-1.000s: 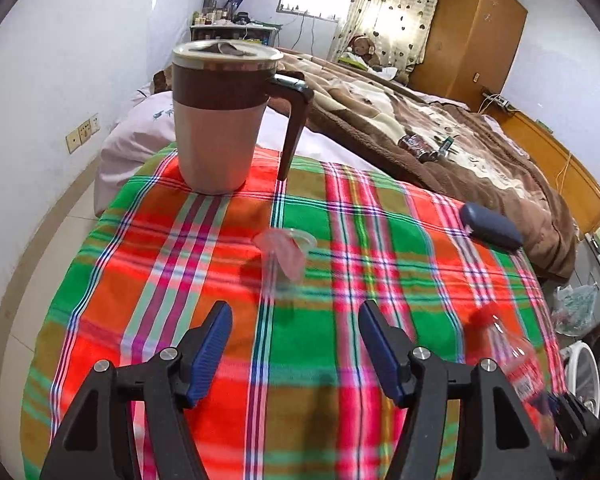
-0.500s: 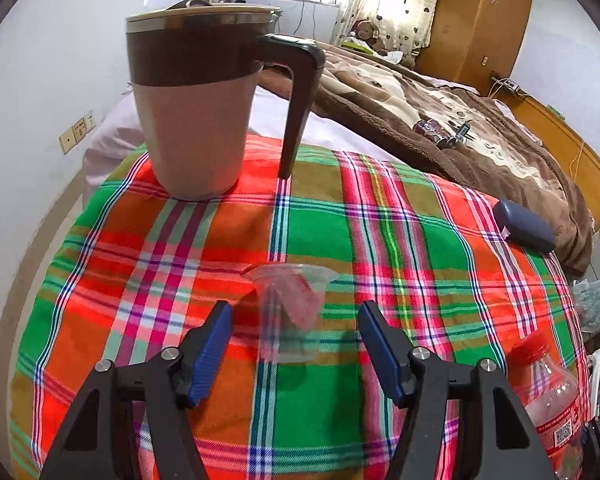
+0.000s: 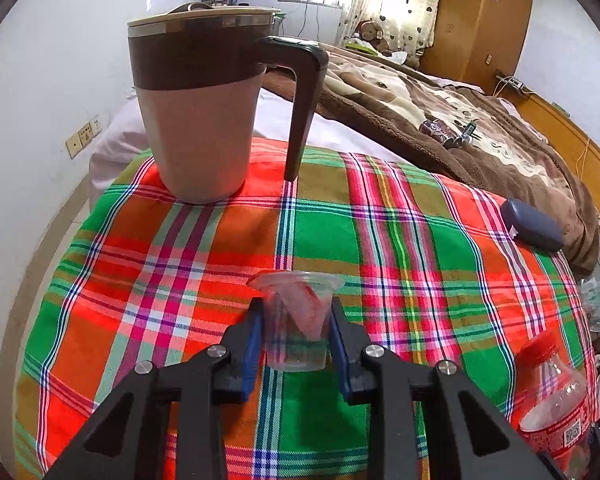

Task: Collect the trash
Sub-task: 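Carry the bottle and small clear cup over the white mesh bin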

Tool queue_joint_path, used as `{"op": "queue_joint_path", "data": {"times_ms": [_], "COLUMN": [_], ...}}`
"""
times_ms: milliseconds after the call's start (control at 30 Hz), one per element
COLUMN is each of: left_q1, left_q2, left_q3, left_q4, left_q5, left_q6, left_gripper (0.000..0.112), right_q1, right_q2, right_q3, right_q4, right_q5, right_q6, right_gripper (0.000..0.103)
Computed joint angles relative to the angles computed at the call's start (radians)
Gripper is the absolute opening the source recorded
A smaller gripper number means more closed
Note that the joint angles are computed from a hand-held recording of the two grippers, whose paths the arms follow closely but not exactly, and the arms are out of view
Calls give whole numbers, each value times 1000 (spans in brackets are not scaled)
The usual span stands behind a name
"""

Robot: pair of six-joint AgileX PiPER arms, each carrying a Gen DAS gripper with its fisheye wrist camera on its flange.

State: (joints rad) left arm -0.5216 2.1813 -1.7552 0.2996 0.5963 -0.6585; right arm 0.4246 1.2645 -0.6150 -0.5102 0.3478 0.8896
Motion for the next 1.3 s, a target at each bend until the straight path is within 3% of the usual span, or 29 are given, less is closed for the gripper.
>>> {"op": "queue_joint_path", "data": {"times_ms": [333,667,1000,1300], "left_q1": [-35,-124,-239,-380], "left_q2": [-75,-232,-359,-434], "left_q3": [84,261,391,443], "left_q4": [20,161,265,379], "left_q5": [-21,-55,-58,-9], "left_q6": [-36,-197,-342,-484], "left_gripper": [31,31,31,31], "right_q1": [-11,-20,-30,-75], "right_q2": [-9,-98,-264,-441], "right_q3": [9,42,88,116], "right_q4": [14,29,67,156], "right_q5": [-11,19,108,211], "right_q6": [-14,-26,-67,-185], "right_gripper": [64,64,64,64]}}
